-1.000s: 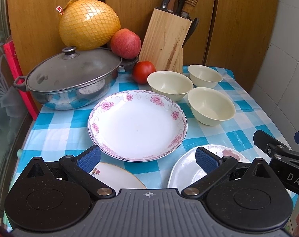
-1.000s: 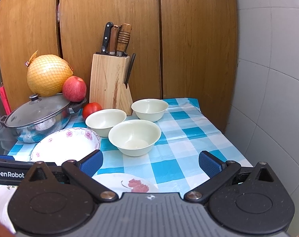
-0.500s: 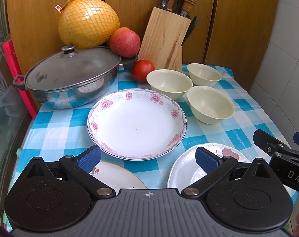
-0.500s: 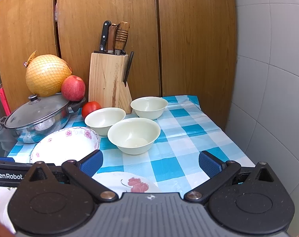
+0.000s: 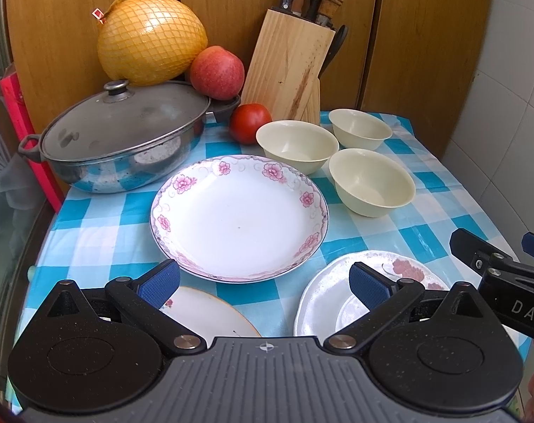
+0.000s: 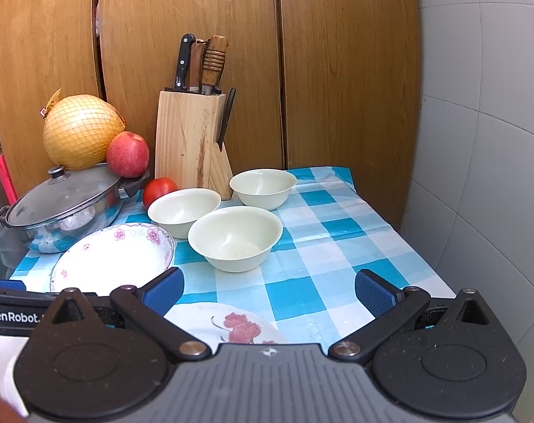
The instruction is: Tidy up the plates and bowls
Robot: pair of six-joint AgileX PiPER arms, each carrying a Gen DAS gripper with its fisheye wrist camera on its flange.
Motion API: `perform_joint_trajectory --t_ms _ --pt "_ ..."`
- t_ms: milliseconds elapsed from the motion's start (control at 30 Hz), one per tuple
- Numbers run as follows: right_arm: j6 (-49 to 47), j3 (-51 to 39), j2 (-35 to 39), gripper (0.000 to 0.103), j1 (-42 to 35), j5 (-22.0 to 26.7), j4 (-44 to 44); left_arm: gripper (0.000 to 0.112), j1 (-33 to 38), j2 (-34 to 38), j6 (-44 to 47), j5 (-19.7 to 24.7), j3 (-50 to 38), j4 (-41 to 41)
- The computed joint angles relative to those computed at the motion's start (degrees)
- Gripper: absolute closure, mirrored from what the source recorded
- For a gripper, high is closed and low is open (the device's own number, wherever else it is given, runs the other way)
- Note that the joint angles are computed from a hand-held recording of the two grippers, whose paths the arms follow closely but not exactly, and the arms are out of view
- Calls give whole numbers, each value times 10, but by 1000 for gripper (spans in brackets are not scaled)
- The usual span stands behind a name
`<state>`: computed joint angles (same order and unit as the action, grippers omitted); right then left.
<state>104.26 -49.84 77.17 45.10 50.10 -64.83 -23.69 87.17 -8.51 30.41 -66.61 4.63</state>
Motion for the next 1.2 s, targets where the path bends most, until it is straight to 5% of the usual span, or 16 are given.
perform_joint_trajectory --t_ms 533,867,1200 --pt "-16 12 -7 2 -6 3 29 9 1 0 57 5 3 -50" --pt "-76 49 -51 2 -52 -22 137 9 24 28 216 72 -20 -213" --pt "-154 74 -62 8 -95 -77 222 10 27 59 271 115 -44 -272"
